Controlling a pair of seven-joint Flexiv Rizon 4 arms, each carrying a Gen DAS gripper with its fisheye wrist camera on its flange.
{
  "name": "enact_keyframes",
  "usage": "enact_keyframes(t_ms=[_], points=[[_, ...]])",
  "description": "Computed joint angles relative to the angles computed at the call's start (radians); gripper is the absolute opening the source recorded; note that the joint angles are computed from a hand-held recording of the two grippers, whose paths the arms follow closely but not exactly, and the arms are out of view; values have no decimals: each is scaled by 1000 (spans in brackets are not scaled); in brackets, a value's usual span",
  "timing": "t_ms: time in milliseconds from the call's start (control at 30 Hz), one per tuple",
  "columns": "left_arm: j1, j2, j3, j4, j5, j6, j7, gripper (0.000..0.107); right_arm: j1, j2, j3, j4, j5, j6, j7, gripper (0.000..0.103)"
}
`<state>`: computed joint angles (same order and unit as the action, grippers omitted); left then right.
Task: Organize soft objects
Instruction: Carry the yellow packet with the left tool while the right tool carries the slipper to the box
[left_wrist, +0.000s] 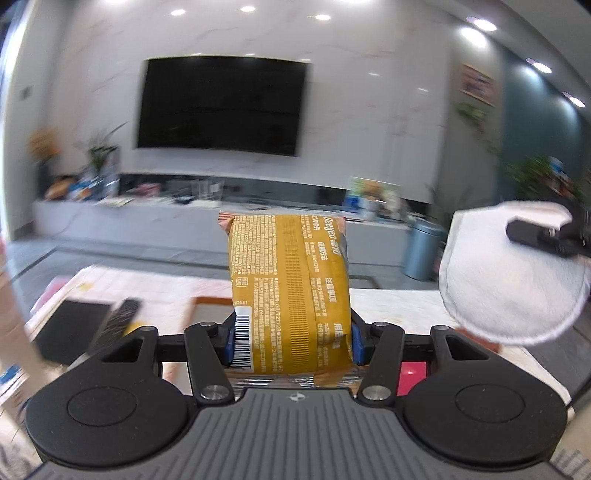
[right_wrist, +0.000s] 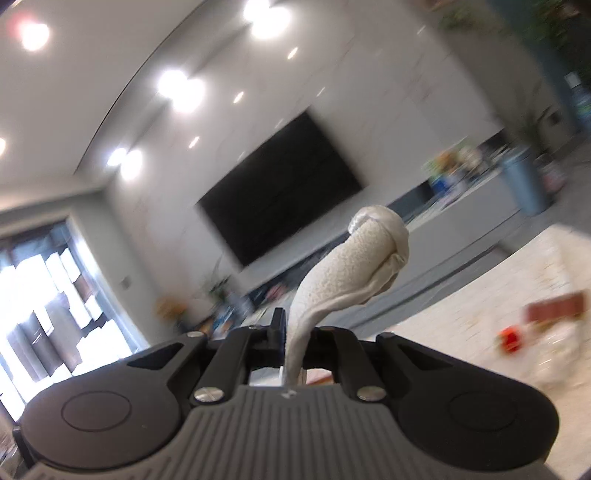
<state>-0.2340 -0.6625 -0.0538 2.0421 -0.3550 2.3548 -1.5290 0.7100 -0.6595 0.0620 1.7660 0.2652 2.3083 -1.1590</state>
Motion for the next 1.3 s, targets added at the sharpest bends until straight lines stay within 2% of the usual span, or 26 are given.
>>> enact_keyframes(t_ms=[67, 100, 200, 267, 333, 467, 533, 667, 733, 800, 867, 900, 1000, 1067, 1100, 1133, 1300], points=[[62, -6, -22, 16, 54, 23, -67, 61, -8, -18, 1, -43, -75, -100, 3, 5], [100, -3, -39, 18, 87, 1, -99, 61, -17, -29, 6, -65, -122, -148, 10, 5], [238, -2, -102, 16, 232, -47, -226, 61, -115, -81, 99, -135, -319, -297, 89, 5], [280, -6, -101, 18, 281, -54, -268, 61, -192, -125, 183, -189, -454, -406, 134, 5], [297, -9, -92, 26, 297, -58, -299, 61, -221, -165, 219, -245, -543, -502, 147, 5], [381, -6, -122, 63, 385, -73, -395, 61, -272, -270, 331, -395, -631, -683, 105, 5], [396, -4, -122, 66, 397, -96, -422, 61, -269, -307, 357, -459, -625, -769, 75, 5], [356, 6, -77, 77, 354, -111, -423, 61, -240, -387, 365, -591, -594, -895, 36, 5], [372, 8, -85, 80, 365, -116, -438, 61, -213, -421, 354, -657, -576, -959, 32, 4], [382, 10, -89, 84, 377, -117, -448, 61, -218, -456, 394, -714, -545, -1009, -8, 4], [375, 7, -83, 79, 373, -125, -446, 61, -239, -482, 465, -748, -487, -1014, -47, 4], [372, 7, -80, 78, 371, -131, -443, 61, -243, -487, 480, -758, -462, -1007, -55, 4], [364, 8, -81, 73, 365, -149, -440, 61, -226, -485, 456, -766, -399, -937, -34, 4], [360, 6, -81, 70, 366, -155, -432, 61, -249, -500, 525, -784, -360, -920, -59, 4], [353, 8, -76, 70, 360, -157, -428, 61, -249, -500, 534, -792, -317, -915, -96, 4], [343, 8, -69, 72, 348, -158, -424, 61, -239, -494, 511, -784, -315, -903, -85, 4], [285, 21, -24, 85, 261, -171, -403, 61, -112, -429, 222, -725, -339, -997, 42, 4]])
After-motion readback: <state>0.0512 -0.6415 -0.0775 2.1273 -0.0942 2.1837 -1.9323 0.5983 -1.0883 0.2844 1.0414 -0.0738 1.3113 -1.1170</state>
